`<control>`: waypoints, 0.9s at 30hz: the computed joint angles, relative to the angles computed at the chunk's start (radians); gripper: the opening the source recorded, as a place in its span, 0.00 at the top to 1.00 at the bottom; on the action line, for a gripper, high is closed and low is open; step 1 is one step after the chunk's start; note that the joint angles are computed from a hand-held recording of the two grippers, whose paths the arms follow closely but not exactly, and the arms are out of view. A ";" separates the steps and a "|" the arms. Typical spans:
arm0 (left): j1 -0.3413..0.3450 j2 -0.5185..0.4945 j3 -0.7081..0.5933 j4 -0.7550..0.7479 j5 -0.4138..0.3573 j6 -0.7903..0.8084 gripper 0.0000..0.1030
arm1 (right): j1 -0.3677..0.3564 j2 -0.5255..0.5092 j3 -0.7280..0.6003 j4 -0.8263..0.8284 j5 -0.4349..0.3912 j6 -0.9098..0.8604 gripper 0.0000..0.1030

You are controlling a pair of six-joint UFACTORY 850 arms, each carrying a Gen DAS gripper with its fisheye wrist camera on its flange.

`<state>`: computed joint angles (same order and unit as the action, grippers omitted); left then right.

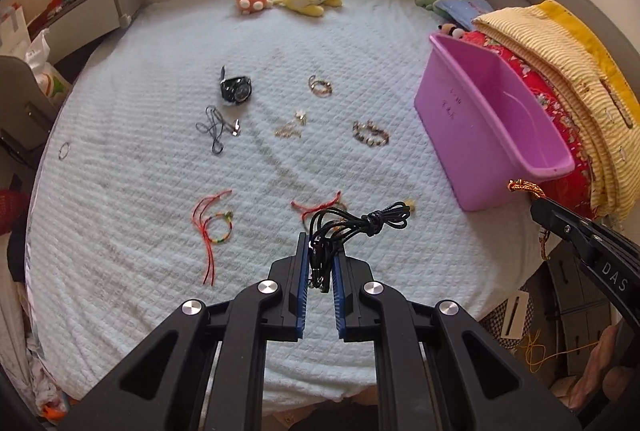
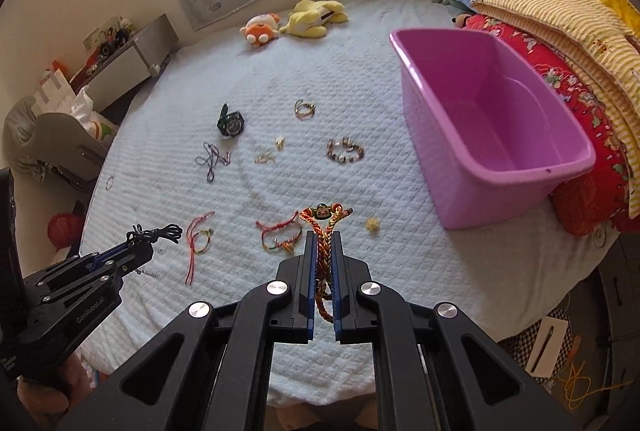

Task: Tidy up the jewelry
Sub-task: 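Carry both items over the pink tub and open both tools to drop them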

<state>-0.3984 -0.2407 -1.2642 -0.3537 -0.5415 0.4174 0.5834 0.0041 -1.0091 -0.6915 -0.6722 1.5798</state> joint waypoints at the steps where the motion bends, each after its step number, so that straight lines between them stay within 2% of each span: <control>1: -0.013 -0.005 -0.028 0.006 -0.014 -0.010 0.89 | -0.011 0.015 -0.005 0.004 -0.015 -0.016 0.94; 7: -0.118 -0.080 -0.210 0.033 -0.072 -0.088 0.89 | -0.125 0.114 0.004 0.049 -0.062 -0.167 0.94; 10: -0.182 -0.137 -0.311 0.051 -0.081 -0.154 0.89 | -0.221 0.158 0.024 0.103 -0.030 -0.298 0.94; 14: -0.270 -0.252 -0.486 0.159 -0.114 -0.324 0.89 | -0.395 0.183 0.041 0.263 0.050 -0.607 0.94; 17: -0.327 -0.372 -0.654 0.227 -0.185 -0.436 0.89 | -0.531 0.180 0.046 0.439 0.111 -0.876 0.94; 21: -0.383 -0.520 -0.865 0.287 -0.305 -0.556 0.89 | -0.681 0.131 0.025 0.718 0.113 -1.255 0.94; 27: -0.424 -0.738 -1.186 0.322 -0.504 -0.626 0.89 | -0.790 0.058 -0.006 0.895 0.079 -1.518 0.94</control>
